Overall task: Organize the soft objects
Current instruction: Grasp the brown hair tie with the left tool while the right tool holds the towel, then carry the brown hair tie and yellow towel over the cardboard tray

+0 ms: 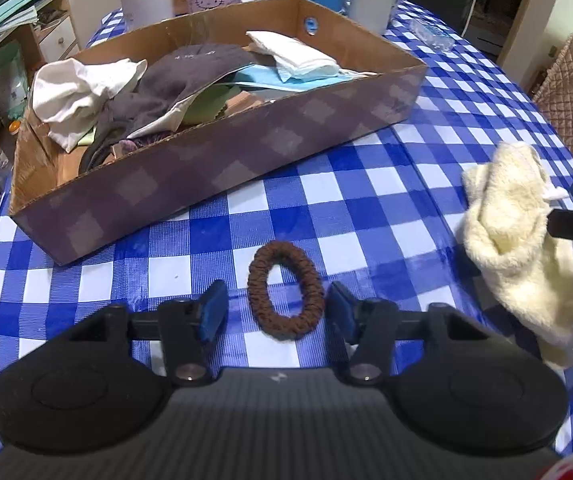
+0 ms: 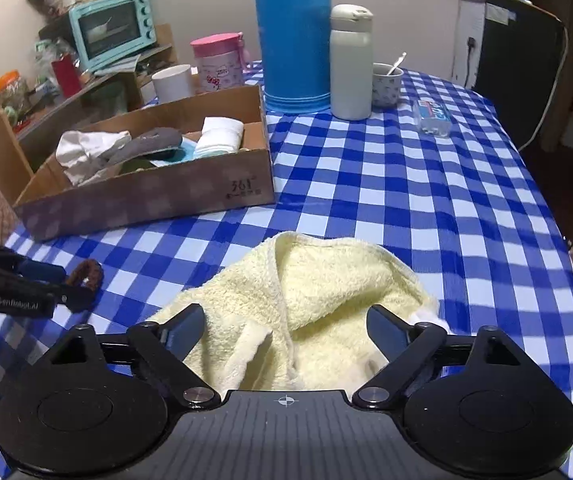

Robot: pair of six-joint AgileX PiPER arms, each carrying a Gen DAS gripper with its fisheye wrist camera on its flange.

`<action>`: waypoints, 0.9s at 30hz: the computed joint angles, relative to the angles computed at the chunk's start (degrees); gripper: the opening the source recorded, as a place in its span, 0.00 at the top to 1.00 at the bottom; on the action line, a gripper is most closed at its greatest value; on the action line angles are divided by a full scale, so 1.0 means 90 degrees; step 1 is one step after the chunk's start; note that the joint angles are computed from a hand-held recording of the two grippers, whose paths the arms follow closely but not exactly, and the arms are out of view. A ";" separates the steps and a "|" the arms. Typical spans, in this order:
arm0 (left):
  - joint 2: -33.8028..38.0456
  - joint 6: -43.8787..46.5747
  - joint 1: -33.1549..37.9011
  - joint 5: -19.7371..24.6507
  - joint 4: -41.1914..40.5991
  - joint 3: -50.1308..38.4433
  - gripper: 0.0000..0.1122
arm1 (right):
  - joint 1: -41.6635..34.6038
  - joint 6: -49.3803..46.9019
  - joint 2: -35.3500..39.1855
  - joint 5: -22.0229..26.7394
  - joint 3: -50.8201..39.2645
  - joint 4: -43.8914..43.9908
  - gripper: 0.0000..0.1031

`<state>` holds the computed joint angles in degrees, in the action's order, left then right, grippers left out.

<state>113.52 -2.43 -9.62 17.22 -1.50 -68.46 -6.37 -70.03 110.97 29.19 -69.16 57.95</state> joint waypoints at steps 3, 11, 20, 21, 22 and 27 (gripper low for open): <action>0.0068 -0.0133 -0.0006 -0.0168 0.0106 0.0001 0.65 | 0.0023 -0.0167 0.0219 0.0103 -0.0215 0.0086 0.12; 0.0052 0.0293 0.0022 -0.0221 -0.0220 0.0029 0.85 | 0.0160 0.0134 0.0895 0.0185 -0.0808 -0.0155 0.12; -0.0020 0.0343 0.0046 -0.0071 -0.0268 0.0067 0.85 | 0.0266 0.0330 0.1045 0.0048 -0.0665 0.0099 0.13; -0.0022 0.0328 0.0041 -0.0065 -0.0247 0.0067 0.85 | 0.0289 0.0279 0.1024 0.0033 -0.0629 0.0114 0.14; -0.0024 0.0306 0.0033 -0.0056 -0.0219 0.0065 0.85 | 0.0304 0.0108 0.0998 0.0039 -0.0586 0.0180 0.22; -0.0030 0.0203 -0.0016 0.0018 -0.0109 0.0042 0.85 | 0.0300 -0.0357 0.0885 0.0218 -0.0360 0.0644 0.50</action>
<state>113.24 -0.61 -9.76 17.38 -2.47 -68.08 -3.67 -73.24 118.93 31.15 -72.41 63.75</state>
